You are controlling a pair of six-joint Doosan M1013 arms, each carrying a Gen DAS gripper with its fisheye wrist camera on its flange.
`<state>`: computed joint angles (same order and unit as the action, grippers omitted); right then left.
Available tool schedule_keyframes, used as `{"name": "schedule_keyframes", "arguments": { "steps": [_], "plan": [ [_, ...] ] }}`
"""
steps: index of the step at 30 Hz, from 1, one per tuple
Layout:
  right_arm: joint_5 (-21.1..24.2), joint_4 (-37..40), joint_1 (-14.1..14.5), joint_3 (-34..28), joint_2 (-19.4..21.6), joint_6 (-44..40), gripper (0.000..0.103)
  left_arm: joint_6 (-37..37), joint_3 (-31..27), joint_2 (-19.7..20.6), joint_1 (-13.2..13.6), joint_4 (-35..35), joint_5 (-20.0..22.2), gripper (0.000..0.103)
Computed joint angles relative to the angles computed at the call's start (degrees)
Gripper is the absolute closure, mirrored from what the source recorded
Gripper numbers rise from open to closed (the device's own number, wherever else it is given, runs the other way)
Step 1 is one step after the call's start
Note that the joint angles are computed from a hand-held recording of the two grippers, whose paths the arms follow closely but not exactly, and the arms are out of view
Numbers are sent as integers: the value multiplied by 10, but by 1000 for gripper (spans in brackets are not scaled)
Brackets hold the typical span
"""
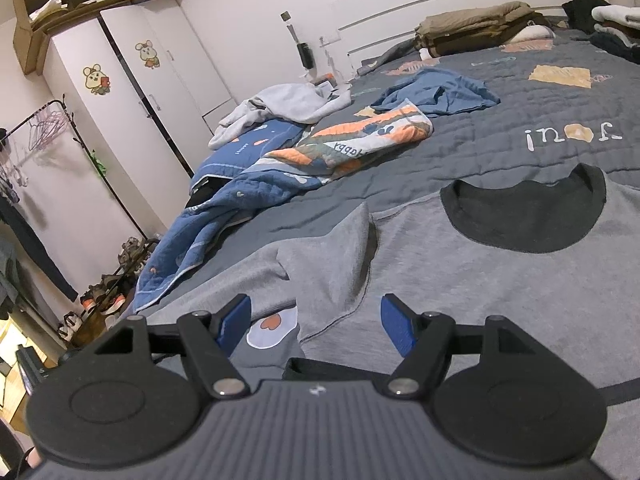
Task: Fold clothes
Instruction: 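Grasp the dark sleeve cuff with the left gripper and lift it, then grasp the dark cuff with the right gripper while the left gripper releases it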
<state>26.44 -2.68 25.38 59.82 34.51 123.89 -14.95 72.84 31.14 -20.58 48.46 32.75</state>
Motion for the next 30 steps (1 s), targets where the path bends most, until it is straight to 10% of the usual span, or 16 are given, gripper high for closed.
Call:
{"name": "schedule_keyframes", "arguments": {
  "steps": [11, 21, 30],
  "plan": [
    [2, -13, -6, 10, -8, 24, 32, 203, -22, 6, -27, -3, -75, 97],
    [-3, -50, -17, 36, -26, 68, 31, 707, -109, 59, -53, -329, -122, 97],
    [-21, 146, -37, 56, -17, -63, 31, 887, -130, 83, -76, -425, -106, 97]
  ]
}}
